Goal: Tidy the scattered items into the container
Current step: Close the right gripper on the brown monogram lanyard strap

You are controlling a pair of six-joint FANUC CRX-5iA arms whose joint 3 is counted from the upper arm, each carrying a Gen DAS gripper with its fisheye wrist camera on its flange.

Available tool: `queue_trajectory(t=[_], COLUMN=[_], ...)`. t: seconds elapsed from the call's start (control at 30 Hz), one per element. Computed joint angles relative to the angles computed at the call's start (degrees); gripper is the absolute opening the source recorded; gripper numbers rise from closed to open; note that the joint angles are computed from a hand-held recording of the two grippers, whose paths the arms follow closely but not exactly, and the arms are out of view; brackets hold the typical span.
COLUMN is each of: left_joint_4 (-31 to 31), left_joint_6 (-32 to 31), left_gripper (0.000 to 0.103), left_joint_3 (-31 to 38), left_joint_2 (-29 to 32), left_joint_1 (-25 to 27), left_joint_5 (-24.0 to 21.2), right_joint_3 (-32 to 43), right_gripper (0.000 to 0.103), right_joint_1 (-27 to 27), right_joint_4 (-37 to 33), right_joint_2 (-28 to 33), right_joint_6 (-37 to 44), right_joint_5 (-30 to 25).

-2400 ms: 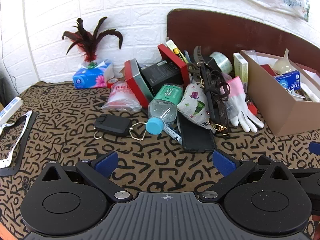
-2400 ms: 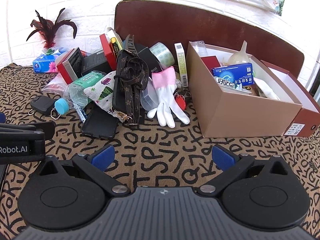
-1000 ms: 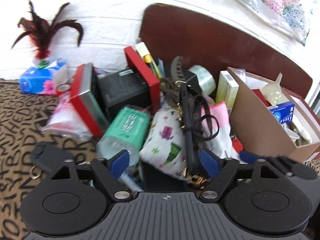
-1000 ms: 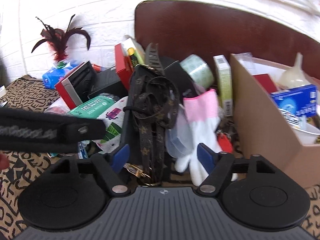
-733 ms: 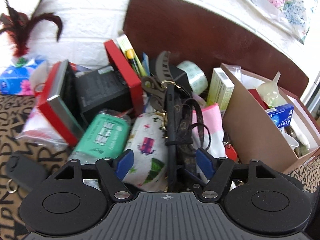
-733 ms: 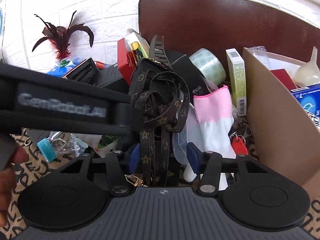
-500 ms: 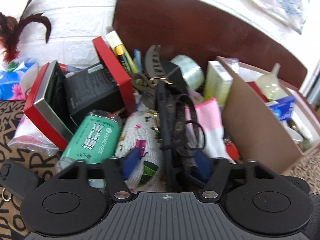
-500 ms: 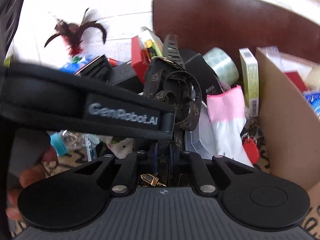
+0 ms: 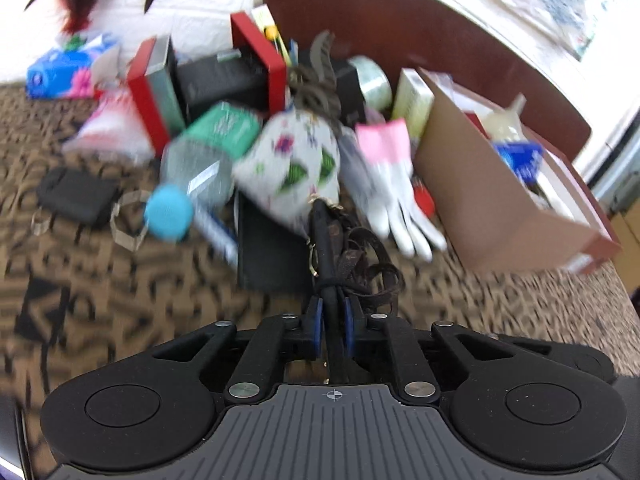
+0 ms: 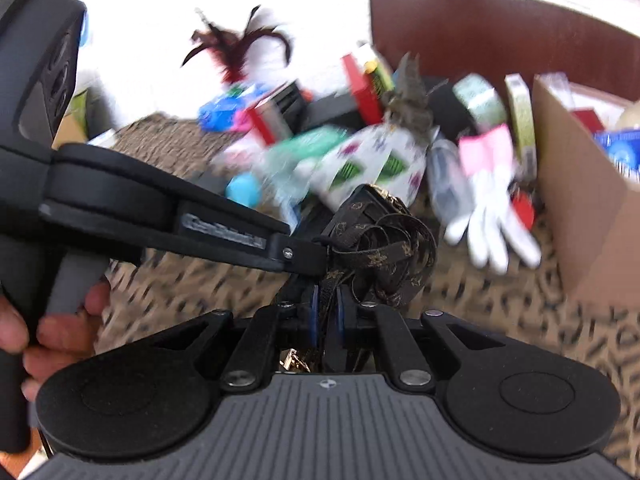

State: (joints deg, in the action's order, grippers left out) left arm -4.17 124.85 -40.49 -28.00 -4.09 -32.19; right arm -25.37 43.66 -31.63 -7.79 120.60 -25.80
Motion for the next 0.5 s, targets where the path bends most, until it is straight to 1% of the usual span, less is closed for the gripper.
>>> queue_trajectory(t=[0.03,0.07,0.1,0.13,0.17,0.2,0.23,0.27,0.3,0.33,0.37,0.43,0.47,0.5], left_joint_4=[1.0,-0.1,-2.5,-5.1,-7.8,-8.3,-6.6,-4.0,-1.4,1.2,4.2,9.6,13.4,17.2], left_joint_6=[-0.3,1.2,3.1,5.5,8.1,8.3,6.1,3.4,1.1,-1.0,-3.3,-7.5,-10.8,-14.4], left_gripper=[0.033,0.043,0.05,0.065,0.076,0.079,0.083,0.084,0.085,0.088,0.089,0.089,0.089,0.089], left_joint_3=[-1.1,-1.1,-0.6,0.3,1.5,1.8,1.1,0.1,-0.8,-1.6,-2.3,-3.8,-5.0,-6.2], left_joint_2=[-1.0,-1.5,-1.4,-1.1,-0.5,-0.3,-0.4,-0.5,-0.4,0.0,0.5,1.4,1.7,2.0], left_joint_1=[0.1,-0.5,-1.3,-2.3,-3.4,-3.6,-2.7,-1.5,-0.3,0.6,1.5,3.0,3.9,4.6], left_joint_5=[0.3,0.0,-0.5,-1.4,-2.7,-2.9,-1.8,-0.3,1.0,2.0,2.6,3.6,4.3,5.0], right_joint_3=[-0.9,-1.8,-2.5,-3.7,-4.6,-5.4,-6.5,-8.1,-9.0,-8.7,-7.7,-4.6,-3.5,-2.9], right_gripper=[0.011,0.013,0.015,0.025,0.047,0.06,0.078,0.08,0.08,0.08,0.08,0.081,0.081,0.082], right_joint_1=[0.1,0.7,1.0,1.4,1.8,2.2,2.8,3.7,4.3,4.3,3.9,2.0,1.3,1.2], right_joint_4=[0.9,2.6,3.8,5.3,7.1,9.0,11.3,14.3,17.0,17.3,15.5,8.2,5.8,5.4], right_joint_2=[-0.6,-1.0,-1.2,-1.7,-2.0,-2.3,-2.7,-3.3,-3.2,-2.6,-2.0,-0.4,0.5,1.2], right_joint_6=[-0.8,-2.7,-3.9,-5.9,-8.4,-10.6,-13.0,-15.8,-18.2,-18.3,-16.6,-9.8,-7.7,-7.9], right_joint_5=[-0.3,0.2,1.2,2.8,4.1,5.4,7.1,9.6,11.2,11.2,10.2,6.8,5.2,4.5])
